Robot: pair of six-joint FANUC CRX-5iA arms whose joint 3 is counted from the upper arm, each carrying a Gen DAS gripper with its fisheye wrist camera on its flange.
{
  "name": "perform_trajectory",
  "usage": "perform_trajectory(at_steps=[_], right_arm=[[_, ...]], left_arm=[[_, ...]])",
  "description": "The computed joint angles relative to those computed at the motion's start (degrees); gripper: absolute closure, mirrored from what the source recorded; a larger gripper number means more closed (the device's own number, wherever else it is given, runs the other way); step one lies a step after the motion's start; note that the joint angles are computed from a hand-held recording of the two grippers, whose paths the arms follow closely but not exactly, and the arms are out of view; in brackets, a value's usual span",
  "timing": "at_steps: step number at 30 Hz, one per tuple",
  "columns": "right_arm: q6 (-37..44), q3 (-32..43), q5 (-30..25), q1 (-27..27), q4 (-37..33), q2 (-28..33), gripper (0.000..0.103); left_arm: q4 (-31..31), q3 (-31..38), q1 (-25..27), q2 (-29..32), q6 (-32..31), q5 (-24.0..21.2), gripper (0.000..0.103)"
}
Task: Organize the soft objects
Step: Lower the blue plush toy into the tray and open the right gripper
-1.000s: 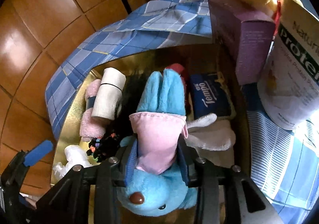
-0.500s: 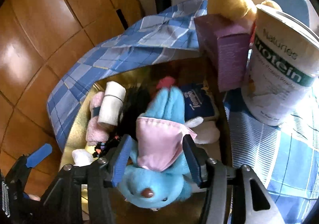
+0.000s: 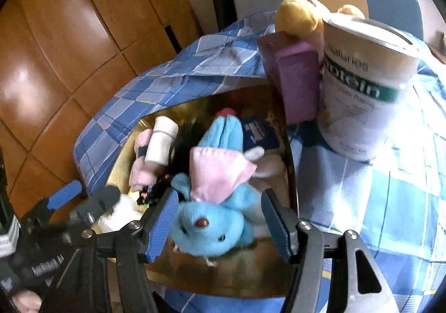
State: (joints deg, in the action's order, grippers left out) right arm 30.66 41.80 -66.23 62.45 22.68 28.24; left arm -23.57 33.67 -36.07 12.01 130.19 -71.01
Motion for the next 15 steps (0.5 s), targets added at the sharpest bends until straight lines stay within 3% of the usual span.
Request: perform_trajectory(at_steps=[4, 11, 15], right_arm=[[-0.22, -0.89, 0.07, 0.16, 0.15, 0.08, 0.040], [6.51, 8.37, -3.46, -0.21, -2.16, 6.83, 0.042], [5.42, 5.29, -2.19, 0.90, 1.14, 4.86, 0.042]], left_arm=[[-1.92, 0.53, 0.00, -0.05, 1.09, -1.48, 0.000], [-3.75, 0.26, 0.40, -1.04, 3.11, -2.30, 0.000], [-5.66, 1.31, -0.71, -0.79, 4.14, -2.90, 0.000]])
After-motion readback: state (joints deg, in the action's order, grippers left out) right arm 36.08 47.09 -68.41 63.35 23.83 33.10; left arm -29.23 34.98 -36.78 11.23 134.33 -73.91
